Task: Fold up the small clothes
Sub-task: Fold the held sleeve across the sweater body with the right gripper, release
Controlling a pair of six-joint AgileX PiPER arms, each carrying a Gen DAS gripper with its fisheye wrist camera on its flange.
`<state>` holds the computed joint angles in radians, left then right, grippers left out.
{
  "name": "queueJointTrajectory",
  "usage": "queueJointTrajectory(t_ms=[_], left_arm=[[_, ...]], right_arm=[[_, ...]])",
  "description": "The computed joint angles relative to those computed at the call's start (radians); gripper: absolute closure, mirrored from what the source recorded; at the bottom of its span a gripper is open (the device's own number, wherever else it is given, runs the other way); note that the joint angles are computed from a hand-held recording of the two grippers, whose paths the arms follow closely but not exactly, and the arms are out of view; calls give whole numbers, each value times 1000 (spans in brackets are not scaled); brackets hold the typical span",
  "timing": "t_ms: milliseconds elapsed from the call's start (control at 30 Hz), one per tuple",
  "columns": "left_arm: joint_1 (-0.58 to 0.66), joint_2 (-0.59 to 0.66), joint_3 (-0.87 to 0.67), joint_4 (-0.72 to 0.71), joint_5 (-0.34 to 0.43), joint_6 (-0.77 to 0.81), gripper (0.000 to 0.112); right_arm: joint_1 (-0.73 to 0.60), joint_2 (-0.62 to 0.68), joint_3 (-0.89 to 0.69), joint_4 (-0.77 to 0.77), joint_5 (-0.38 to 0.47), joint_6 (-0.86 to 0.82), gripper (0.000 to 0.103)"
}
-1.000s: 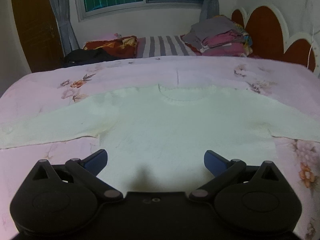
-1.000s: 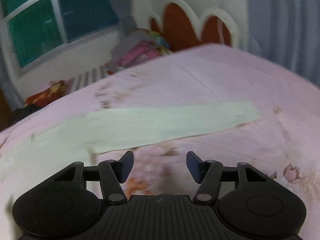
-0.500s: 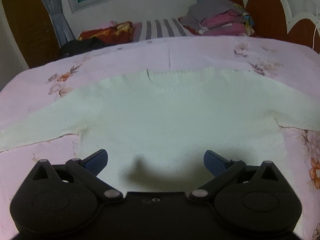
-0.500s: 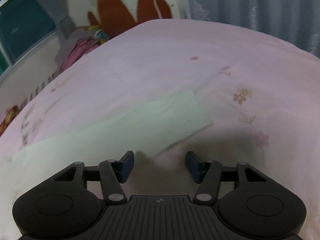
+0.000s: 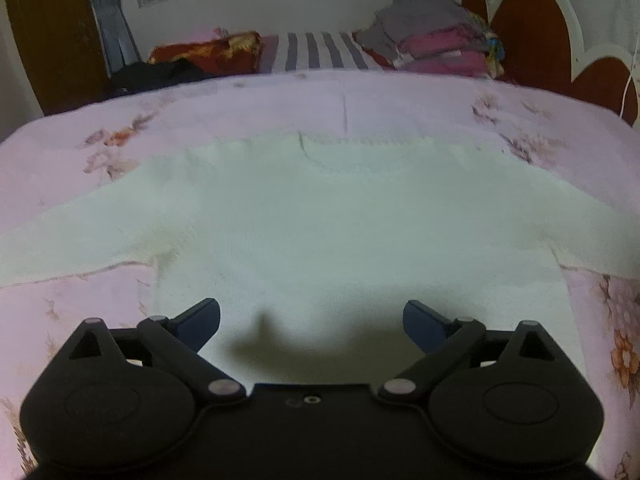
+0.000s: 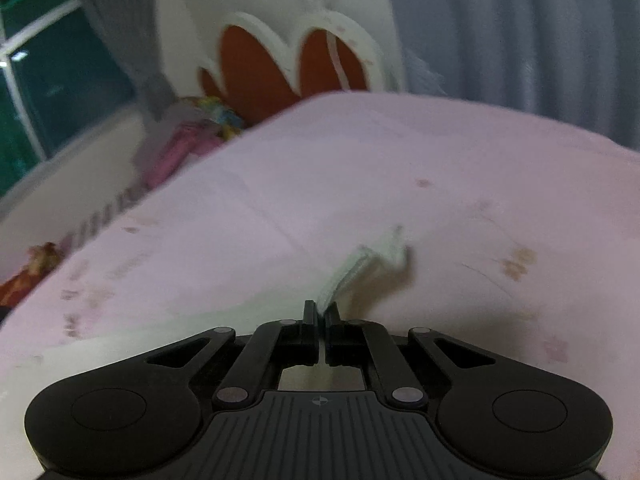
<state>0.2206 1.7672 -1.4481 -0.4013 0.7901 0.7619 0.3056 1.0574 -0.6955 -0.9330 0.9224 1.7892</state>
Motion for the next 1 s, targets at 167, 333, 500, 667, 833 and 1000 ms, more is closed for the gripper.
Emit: queueJointTrajectory(t_ms=[167, 333, 500, 667, 833, 1000], left_arm=[[50, 22, -38, -56, 24, 56, 14], [120, 68, -103, -101, 55, 102, 12], [191, 163, -252, -75, 147, 46, 11], [241, 253, -396, -61, 234, 19, 12], [277, 316, -487, -118, 310, 29, 12], [269, 341, -509, -166, 347, 40, 12]], right_arm=[[174, 126, -165, -85, 37, 19, 101], [303, 345, -410, -120, -22, 2, 101], [354, 630, -715, -73, -135, -74, 101], [384, 922, -1074, 144, -166, -302, 101], [410, 1111, -1315, 334, -131, -474, 101], [408, 1157, -1374, 424, -114, -567, 75]])
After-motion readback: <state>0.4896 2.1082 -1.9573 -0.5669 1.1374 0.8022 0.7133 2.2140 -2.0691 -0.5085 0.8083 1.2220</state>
